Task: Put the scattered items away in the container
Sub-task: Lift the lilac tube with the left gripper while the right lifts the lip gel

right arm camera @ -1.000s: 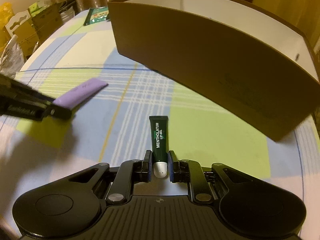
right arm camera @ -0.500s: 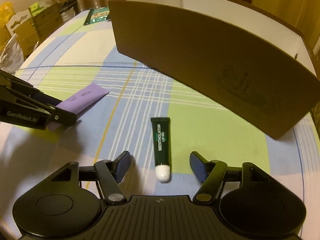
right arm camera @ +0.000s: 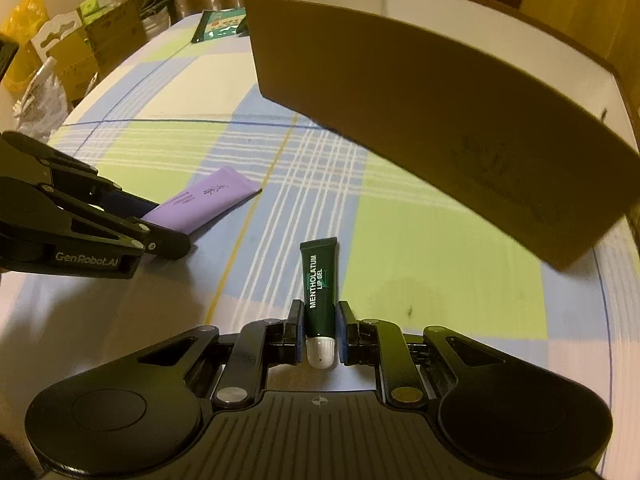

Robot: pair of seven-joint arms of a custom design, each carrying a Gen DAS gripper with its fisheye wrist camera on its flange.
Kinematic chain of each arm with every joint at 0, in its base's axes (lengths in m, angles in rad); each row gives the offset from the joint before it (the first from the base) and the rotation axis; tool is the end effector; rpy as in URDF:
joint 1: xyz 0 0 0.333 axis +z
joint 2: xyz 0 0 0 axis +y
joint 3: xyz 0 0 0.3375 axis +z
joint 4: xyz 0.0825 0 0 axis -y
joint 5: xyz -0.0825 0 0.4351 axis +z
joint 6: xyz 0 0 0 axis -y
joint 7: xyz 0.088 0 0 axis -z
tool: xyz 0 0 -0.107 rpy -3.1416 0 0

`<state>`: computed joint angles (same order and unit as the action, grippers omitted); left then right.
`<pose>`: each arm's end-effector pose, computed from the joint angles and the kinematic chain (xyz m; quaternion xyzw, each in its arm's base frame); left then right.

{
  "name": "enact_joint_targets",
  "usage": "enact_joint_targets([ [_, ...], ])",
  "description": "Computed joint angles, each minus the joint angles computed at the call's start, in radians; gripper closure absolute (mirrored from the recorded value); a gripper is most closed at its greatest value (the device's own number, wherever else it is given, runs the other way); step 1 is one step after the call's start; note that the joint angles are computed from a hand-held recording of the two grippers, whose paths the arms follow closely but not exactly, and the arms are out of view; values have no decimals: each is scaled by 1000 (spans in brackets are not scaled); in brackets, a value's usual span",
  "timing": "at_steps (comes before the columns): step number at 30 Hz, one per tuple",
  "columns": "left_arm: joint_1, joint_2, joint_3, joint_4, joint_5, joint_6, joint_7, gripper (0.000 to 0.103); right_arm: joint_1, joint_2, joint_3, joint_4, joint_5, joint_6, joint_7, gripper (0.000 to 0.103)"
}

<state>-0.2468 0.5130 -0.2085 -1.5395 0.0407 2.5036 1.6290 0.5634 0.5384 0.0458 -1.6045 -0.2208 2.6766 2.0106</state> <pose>0.7182 -0.3206 0.4071 -0.5004 0.8344 -0.2078 0.1009 0.6426 0.4494 0.3668 -0.7824 0.5609 -0.1289 0.2378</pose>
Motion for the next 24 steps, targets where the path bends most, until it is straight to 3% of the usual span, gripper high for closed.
enact_joint_targets([
  [10,-11,-29,1,-23,3,-30,-36,77,-20,-90,3,-117,26,51,38,91],
  [24,-3,-71,-11,-61,-6,19,-25,77,-33,-132,-3,-162,-3,89,82,91],
])
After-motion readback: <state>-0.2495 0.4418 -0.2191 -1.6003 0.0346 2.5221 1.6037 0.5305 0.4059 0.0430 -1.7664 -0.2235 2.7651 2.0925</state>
